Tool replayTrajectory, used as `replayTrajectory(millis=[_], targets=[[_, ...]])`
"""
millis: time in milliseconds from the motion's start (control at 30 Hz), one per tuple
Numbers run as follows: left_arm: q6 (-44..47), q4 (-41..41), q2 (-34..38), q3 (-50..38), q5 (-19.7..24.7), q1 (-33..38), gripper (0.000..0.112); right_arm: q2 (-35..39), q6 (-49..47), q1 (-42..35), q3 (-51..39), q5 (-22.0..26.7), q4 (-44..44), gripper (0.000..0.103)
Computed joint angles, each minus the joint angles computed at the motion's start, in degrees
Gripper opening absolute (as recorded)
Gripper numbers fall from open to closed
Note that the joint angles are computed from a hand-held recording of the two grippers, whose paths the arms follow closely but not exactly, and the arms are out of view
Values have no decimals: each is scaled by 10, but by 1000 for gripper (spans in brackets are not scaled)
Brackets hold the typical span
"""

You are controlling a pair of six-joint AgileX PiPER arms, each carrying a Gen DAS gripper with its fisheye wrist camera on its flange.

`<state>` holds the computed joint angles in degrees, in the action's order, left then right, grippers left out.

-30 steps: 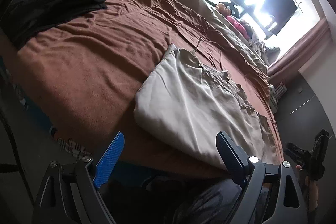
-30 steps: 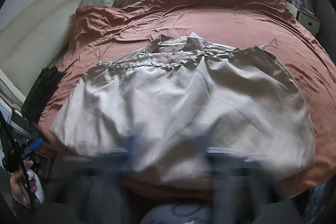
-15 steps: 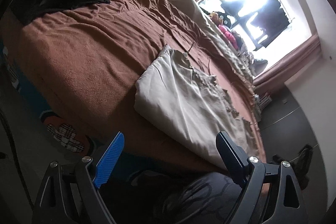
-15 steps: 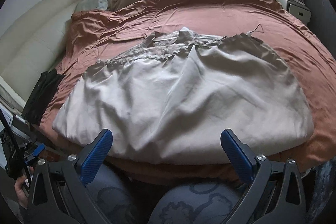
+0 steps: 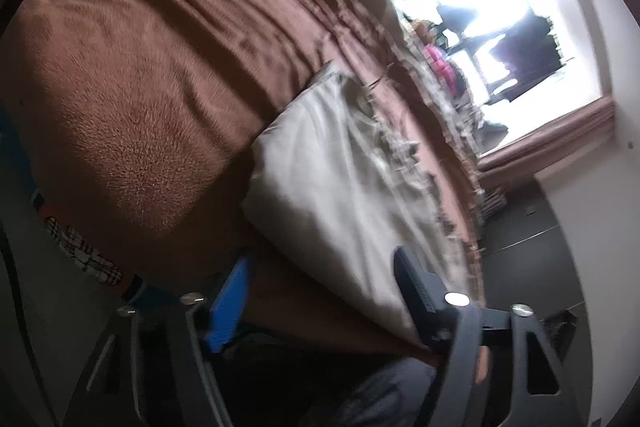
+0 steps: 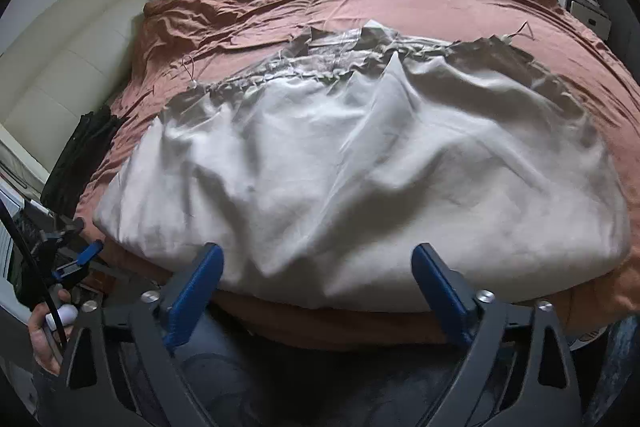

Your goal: Fold large clothes

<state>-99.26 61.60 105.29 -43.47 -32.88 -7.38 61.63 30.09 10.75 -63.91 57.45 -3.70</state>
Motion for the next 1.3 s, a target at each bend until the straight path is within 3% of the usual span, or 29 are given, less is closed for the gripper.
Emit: replayTrajectory(millis=[67,233,300,433,567,633,833,1033,1300], targets=[[-17,10,18,-17,5,-1,62,15,0,-2,-4,-1,3,76],[-40,9,55,-54,11,-9,59,41,17,23,-18,-5,-18,74],[-44,0,64,-67,16,-13,52,50,24,31,-22,-3,-24,64],[-39,-24,80,-77,8,-13,43,62,34,41,-29,0,-42,59],[2,-54,70,-66,32,-23,26,95,17,28,-39,0,-41,42],[19,-68,66,-57,32,-24,23,117,4,12,-41,-11,-31,40],[32,-80,61,-35,9,-12,21,193,-31,-25,-77,-39,-12,35],[28,-96,69,-17,-28,-3,21,291,-60,-42,-166,-33,-13,22],[-14,-73,65,-30,-2,-11,22,442,-99,-75,-356,19,1,19]])
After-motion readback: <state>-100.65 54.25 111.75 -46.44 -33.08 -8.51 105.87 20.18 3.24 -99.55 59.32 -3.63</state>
